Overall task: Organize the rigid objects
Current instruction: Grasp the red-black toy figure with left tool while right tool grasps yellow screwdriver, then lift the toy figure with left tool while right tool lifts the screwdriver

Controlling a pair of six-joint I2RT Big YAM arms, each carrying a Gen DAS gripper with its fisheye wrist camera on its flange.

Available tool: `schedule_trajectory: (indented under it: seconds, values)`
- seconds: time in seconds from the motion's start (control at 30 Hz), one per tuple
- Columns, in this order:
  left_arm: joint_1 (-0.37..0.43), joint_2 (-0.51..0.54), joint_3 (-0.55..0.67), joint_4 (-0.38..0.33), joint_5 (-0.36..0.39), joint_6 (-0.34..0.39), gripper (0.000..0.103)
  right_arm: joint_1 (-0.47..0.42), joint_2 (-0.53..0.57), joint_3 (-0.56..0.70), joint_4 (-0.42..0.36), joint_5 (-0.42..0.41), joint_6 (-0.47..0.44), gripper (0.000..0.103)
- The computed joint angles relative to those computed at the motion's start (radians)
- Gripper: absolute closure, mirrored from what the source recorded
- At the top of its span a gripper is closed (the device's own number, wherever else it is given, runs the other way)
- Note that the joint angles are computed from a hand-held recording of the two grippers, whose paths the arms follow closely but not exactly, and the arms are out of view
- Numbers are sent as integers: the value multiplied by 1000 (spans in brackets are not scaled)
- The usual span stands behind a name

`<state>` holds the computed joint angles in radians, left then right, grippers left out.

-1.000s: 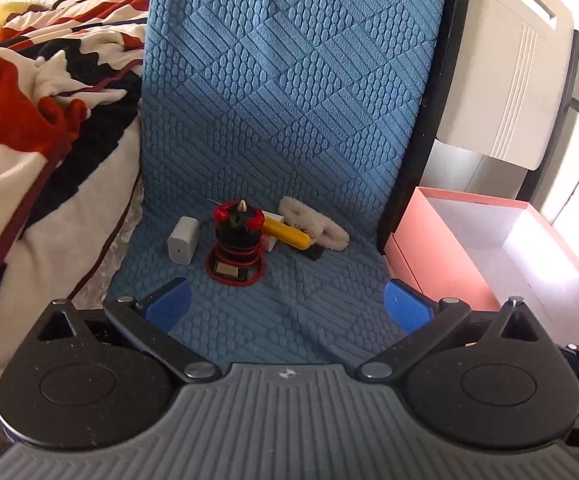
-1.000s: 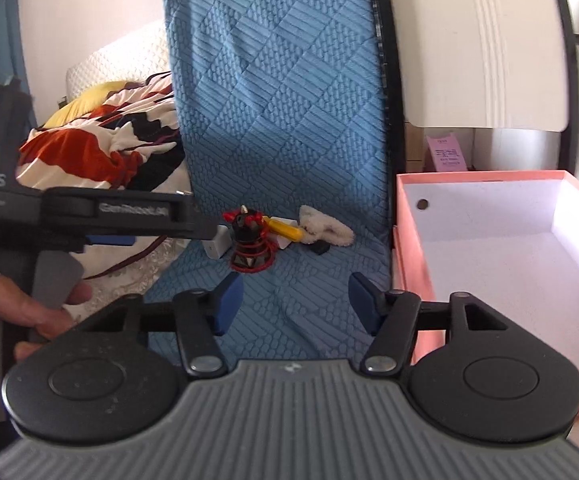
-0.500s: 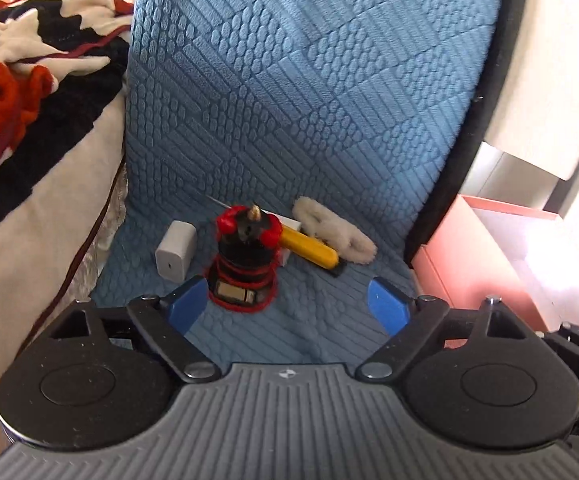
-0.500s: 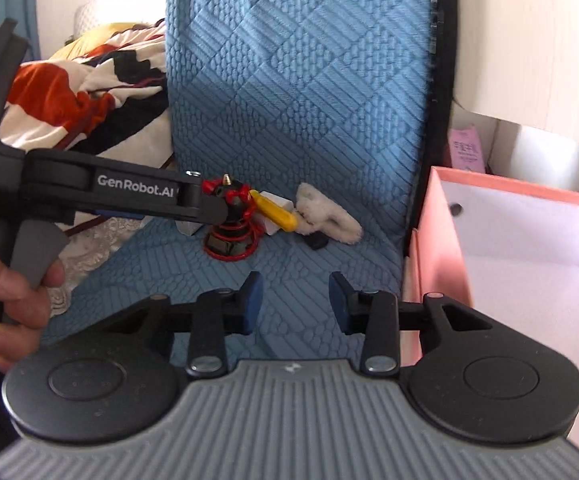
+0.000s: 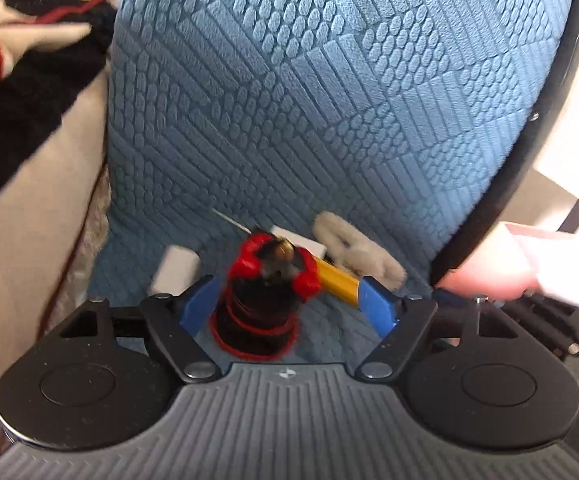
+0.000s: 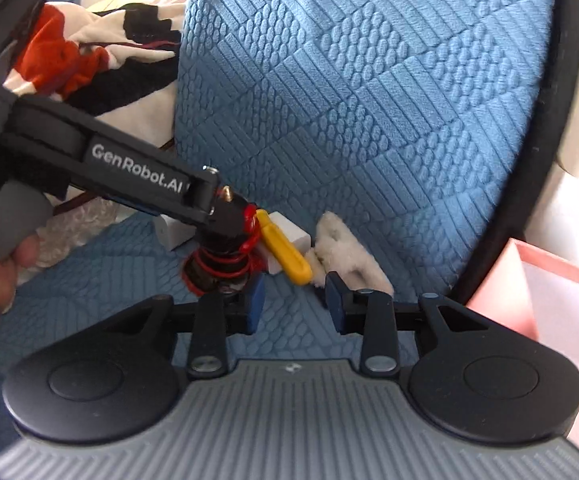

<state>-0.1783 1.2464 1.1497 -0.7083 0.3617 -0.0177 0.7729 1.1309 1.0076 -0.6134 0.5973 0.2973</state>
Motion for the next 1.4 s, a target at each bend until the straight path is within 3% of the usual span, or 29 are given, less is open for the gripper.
schedule_trajectory:
  seconds: [0.2,0.33,0.4,0.67,0.73,0.87,1.13,1.4]
  values:
    - [-3,70,54,-7,-15,52,22,-49,72,18,51,-29,-141,62]
    - [4,108,80,-22,15,70,22,-74,97,24,74,-83,-156,64]
    - [4,111,75,-12,12,81,22,-88,117,46,42,-111,-138,65]
    - [12,133,55,44,60,62,22,-95,125,35,67,-103,-221,74]
    - [7,136,52,47,58,50,30,-96,133,38,58,-96,-224,75]
    - [-14,117,19,92,-2,9,37,-95,155,49,43,-92,-226,79]
    - [-16,104,11,93,-14,-3,38,-81,145,51,42,-94,-238,81]
    - [14,47,-32,78,-22,-27,38,-44,109,42,-29,-83,-187,82]
